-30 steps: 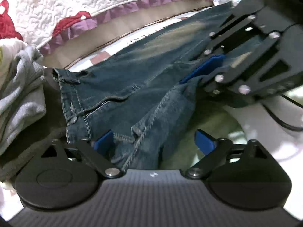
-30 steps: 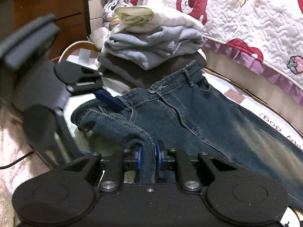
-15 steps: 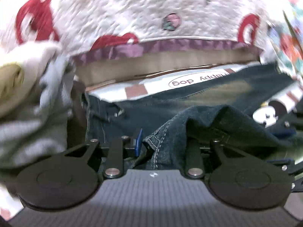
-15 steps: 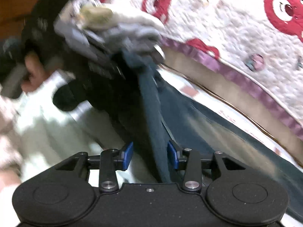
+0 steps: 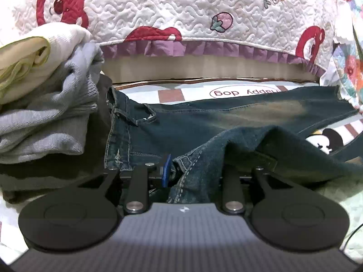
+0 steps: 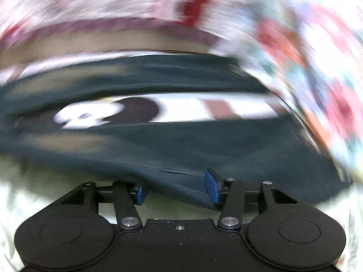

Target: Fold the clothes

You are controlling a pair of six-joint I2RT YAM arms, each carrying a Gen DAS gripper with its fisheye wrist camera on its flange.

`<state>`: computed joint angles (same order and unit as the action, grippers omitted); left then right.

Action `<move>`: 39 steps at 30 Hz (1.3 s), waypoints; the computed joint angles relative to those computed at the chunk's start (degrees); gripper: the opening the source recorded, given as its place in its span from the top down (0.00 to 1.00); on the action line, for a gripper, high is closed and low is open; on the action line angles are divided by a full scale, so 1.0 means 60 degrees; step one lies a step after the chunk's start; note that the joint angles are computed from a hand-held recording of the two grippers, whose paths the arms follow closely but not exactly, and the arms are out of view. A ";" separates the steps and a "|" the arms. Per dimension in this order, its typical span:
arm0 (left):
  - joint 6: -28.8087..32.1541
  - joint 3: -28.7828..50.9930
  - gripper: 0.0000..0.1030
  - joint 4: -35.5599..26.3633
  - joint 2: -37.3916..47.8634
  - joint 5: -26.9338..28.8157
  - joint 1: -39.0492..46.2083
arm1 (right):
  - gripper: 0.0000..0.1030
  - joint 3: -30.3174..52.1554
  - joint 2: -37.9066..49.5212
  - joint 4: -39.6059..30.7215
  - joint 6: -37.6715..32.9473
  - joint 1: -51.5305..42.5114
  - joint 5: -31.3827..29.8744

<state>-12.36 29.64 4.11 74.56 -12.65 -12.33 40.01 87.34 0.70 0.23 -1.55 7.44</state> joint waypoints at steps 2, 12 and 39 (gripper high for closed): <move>0.0303 0.0033 0.71 0.0029 0.0177 -0.0246 -0.0177 | 0.39 0.0017 -0.0010 0.0002 0.0651 -0.0400 0.0225; 0.0857 -0.0565 0.69 0.1878 0.0982 0.0077 0.0074 | 0.37 -0.0242 -0.0034 0.0682 0.2412 -0.1746 -0.1928; 0.0931 -0.1355 0.79 0.4043 0.2001 0.0143 -0.0041 | 0.88 -0.1477 0.0309 0.3101 0.5648 -0.4106 -0.2669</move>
<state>-6.77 21.51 28.37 86.56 -11.78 -12.57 31.15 89.20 19.30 34.12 -26.19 -8.58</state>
